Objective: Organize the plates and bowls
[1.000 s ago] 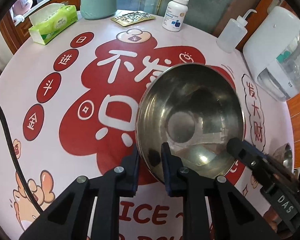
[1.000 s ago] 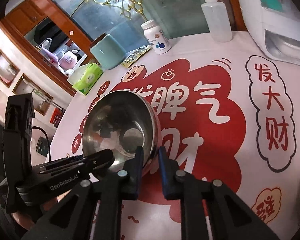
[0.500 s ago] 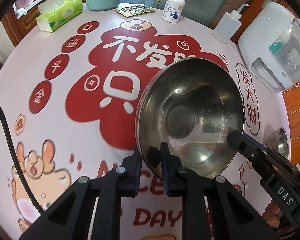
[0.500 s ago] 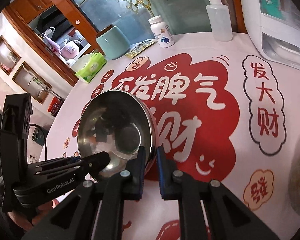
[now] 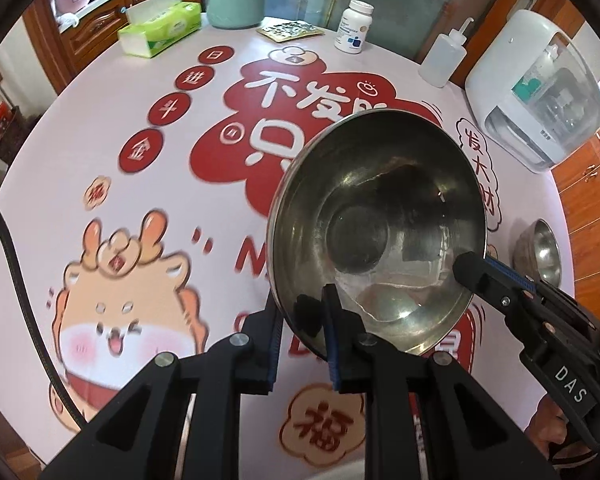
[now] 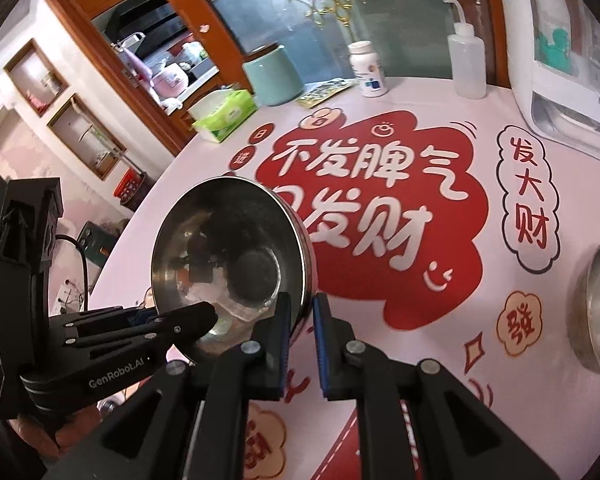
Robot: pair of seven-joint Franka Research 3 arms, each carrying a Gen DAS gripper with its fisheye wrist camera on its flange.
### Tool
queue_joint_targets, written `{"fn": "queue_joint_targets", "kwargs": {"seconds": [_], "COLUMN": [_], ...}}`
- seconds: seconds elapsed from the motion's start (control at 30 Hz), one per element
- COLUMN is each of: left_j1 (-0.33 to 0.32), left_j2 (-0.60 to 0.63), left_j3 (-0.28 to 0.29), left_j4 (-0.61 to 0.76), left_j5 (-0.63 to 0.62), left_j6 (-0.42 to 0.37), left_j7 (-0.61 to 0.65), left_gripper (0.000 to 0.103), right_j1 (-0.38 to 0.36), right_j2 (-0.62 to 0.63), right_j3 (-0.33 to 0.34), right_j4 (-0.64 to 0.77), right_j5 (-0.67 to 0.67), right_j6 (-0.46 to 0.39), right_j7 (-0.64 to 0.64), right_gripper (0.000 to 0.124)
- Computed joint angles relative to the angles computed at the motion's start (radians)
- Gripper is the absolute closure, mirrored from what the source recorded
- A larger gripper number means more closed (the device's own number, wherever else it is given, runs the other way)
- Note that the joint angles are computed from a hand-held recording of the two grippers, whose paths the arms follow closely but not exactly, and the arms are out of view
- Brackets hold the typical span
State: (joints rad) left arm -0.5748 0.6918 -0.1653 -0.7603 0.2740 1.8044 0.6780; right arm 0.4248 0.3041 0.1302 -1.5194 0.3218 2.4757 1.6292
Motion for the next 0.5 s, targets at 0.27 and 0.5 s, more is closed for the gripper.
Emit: {"fn": "queue_joint_targets", "kwargs": {"seconds": [0.27,0.5], "left_j1": [0.046,0.079], "left_j2": [-0.271,-0.424], "left_j3": [-0.049,-0.094], "left_j4": [-0.415,-0.615], "left_j5": [0.006,0.007], "left_j6": [0.132,0.168], "left_j7": [-0.109,-0.172], "left_gripper": [0.085,0.085], "right_j1": [0.023,0.049], "right_j2": [-0.080,-0.151], "right_j3": [0.019,0.035], "right_j4": [-0.081,-0.162], "right_j5": [0.004,0.023], "right_j6": [-0.007,0.012], "right_j7": [-0.015,-0.013], "right_gripper": [0.113,0.113]}}
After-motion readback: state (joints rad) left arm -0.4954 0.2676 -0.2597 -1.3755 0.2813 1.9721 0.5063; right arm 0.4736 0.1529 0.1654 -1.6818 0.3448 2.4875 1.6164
